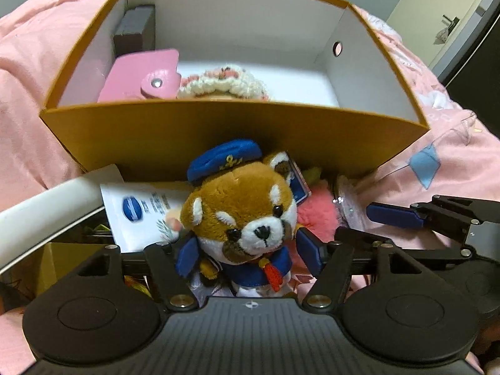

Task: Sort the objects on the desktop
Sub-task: 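Grasp the round silver compact mirror with the right gripper while the left holds the panda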

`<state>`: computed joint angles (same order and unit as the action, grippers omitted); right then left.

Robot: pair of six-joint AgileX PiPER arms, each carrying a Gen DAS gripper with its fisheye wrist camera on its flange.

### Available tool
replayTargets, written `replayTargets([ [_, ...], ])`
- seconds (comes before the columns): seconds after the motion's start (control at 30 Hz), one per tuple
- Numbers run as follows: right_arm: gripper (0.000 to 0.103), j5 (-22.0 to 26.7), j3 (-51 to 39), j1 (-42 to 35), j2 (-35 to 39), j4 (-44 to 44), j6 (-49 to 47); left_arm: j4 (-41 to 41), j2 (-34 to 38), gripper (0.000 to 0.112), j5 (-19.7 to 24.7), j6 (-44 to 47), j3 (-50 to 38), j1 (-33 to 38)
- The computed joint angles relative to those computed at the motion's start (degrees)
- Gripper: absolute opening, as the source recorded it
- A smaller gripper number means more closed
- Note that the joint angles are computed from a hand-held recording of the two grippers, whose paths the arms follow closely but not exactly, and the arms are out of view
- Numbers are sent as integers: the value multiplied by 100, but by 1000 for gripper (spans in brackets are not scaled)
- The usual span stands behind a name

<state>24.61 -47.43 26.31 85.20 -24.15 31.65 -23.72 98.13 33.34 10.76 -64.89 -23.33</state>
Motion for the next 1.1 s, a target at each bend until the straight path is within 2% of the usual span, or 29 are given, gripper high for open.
replayTargets([
  [0.03, 45, 13, -46, 16, 109, -105, 92, 30, 74, 77, 69, -57, -60, -7],
  [0.1, 47, 106, -97, 107, 279, -460, 447, 103, 162, 69, 106, -173, -111, -34],
  [0.17, 49, 34, -93, 59, 339, -403, 393, 122, 127, 64, 53, -195, -65, -40],
  [0.23, 45, -49, -32, -27, 227, -171, 203, 86, 57, 61, 26, -178, 4, -14],
  [0.3, 36, -74, 21, -109, 68, 84, 16, 24, -42, 58, 0, -127, 87, 29],
  [0.4, 28, 84, 65, -93, -170, -223, 360, -48, -174, 58, -20, -75, 173, 92],
  [0.53, 28, 420, -5, 67, -163, -1105, 1152, -124, -299, 58, -28, -9, 260, 155],
  [0.77, 21, 289, -51, -174, 106, -966, 1095, -206, -346, 55, -115, 85, 340, 158],
  [0.97, 15, 108, 67, -256, -247, -400, 589, -510, -647, 52, -25, 439, 455, 300],
  [1.1, 15, 140, 116, -138, -562, -557, 658, -627, -863, 51, 75, 573, 465, 344],
])
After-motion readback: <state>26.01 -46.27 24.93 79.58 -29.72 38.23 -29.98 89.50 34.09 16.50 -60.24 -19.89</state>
